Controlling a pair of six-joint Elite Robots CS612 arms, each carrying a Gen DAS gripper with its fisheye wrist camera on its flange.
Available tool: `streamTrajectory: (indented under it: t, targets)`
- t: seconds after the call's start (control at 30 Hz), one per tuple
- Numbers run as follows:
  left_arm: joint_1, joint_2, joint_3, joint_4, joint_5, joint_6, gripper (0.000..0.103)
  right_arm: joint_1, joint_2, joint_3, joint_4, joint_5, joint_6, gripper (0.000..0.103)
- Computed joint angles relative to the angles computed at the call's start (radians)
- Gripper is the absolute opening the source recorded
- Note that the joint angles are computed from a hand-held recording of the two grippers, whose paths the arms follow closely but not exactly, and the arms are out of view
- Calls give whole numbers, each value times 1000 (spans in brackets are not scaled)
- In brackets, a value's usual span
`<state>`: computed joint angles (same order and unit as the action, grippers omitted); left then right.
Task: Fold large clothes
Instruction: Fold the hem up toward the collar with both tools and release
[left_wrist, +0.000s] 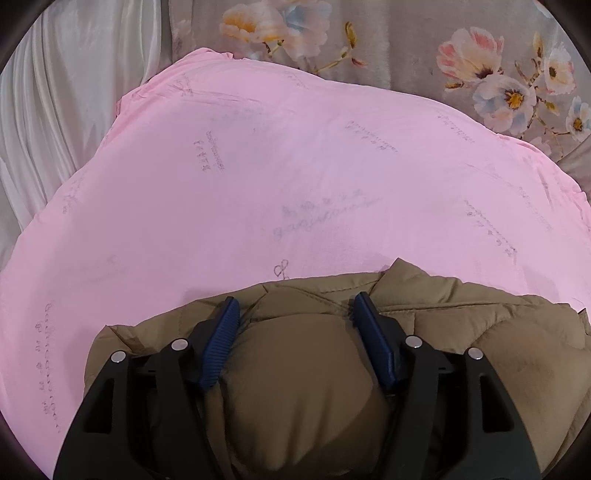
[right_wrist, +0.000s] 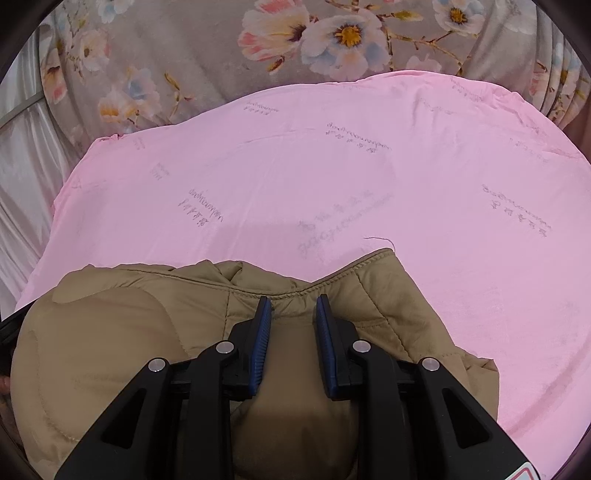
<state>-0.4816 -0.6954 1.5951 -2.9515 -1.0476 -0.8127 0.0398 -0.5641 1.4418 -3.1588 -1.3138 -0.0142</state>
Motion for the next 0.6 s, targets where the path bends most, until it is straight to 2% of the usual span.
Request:
streamTrajectory:
  t: [0.17, 0.2, 0.23, 0.27, 0.3, 0.33, 0.4, 0.47, 0.53, 0.6]
  targets:
    - [-1, 0, -3, 11, 3, -2, 63, -4, -1, -1, 7, 12, 2, 21]
    - [-1, -2, -3, 17, 5, -3, 63, -2, -6, 3, 8, 0, 1, 21]
    - [-4, -10, -1, 35, 14, -10, 63, 5, -18, 14, 1, -42, 0, 21]
    - [-9, -21, 2, 60, 26, -21, 62, 8, -34, 34, -16, -46, 6, 26]
    - [-17, -37, 15, 60, 34, -27, 62, 6, -49, 55, -43, -13, 15, 31]
    - [-28, -56, 38, 17, 32, -21, 62, 6, -64, 78, -76, 23, 19, 31]
    - [-49, -79, 65, -56, 44, 1, 62, 24, -83, 104, -113, 27, -10, 31]
    - [-71, -90, 66, -74, 63, 33, 62, 46, -89, 110, -113, 45, -60, 31]
    - [-81, -83, 46, -72, 47, 67, 63, 63, -85, 105, -100, 58, -88, 31]
    - [-89, -60, 13, -33, 60, 76, 63, 82, -74, 96, -86, 36, -108, 31]
